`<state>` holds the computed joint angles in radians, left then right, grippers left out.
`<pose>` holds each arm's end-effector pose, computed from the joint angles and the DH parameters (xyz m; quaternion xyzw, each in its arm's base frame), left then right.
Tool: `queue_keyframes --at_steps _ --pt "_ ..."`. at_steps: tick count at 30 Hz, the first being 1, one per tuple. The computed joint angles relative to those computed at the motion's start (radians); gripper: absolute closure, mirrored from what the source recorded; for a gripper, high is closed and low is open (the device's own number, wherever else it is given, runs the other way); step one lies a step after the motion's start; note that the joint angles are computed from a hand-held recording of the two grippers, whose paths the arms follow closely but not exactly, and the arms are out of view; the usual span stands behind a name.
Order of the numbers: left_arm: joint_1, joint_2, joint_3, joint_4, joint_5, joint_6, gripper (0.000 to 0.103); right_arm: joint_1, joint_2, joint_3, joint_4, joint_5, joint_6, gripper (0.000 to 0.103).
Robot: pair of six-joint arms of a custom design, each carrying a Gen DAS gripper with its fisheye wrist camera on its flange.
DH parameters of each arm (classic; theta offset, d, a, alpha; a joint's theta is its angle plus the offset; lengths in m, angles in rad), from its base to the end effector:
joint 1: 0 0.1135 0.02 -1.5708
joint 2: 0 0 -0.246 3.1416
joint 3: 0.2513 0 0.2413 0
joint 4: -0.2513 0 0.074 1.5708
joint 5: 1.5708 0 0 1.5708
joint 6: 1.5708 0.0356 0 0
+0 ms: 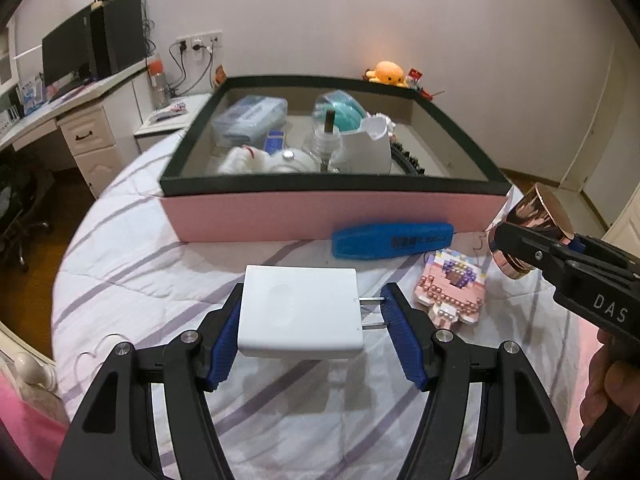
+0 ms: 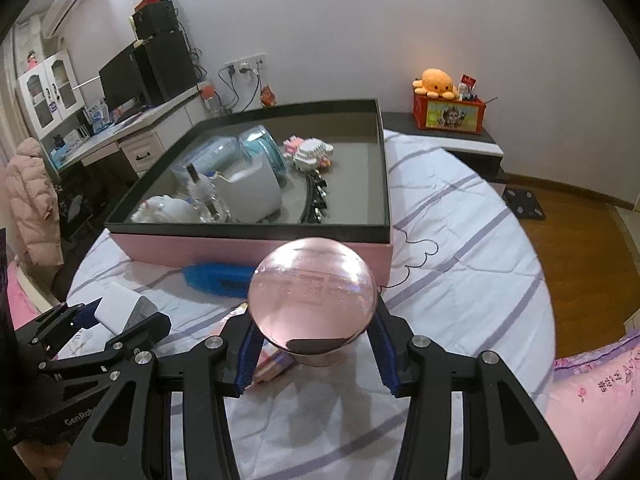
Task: Organize rigid objects
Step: 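Lift both held items and carry them over the tray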
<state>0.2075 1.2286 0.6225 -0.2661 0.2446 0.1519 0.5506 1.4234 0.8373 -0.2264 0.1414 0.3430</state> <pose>0.2303 0.0397 0.1783 0.0158 0.9334 -0.0521 0.3547 0.2471 0.1458 0.1982 -0.0700 0.9244 0.1003 0.3613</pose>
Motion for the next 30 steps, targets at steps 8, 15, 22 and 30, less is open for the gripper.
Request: queue_keyframes --at_steps 8,15,22,30 --pt "0.049 -0.131 -0.004 -0.086 0.025 0.021 0.036 0.054 -0.098 -0.015 -0.045 0.028 0.016 0.054" --pt "0.094 -0.202 0.004 -0.136 0.046 0.033 0.036 0.105 -0.14 -0.007 -0.072 0.047 0.021 0.054" --pt "0.093 -0.145 0.119 -0.131 0.047 0.024 0.036 0.115 -0.14 0.054 -0.088 0.048 -0.011 0.054" --pt "0.047 0.058 0.353 -0.077 0.025 -0.033 0.036 0.03 -0.019 0.262 -0.105 0.006 -0.112 0.054"
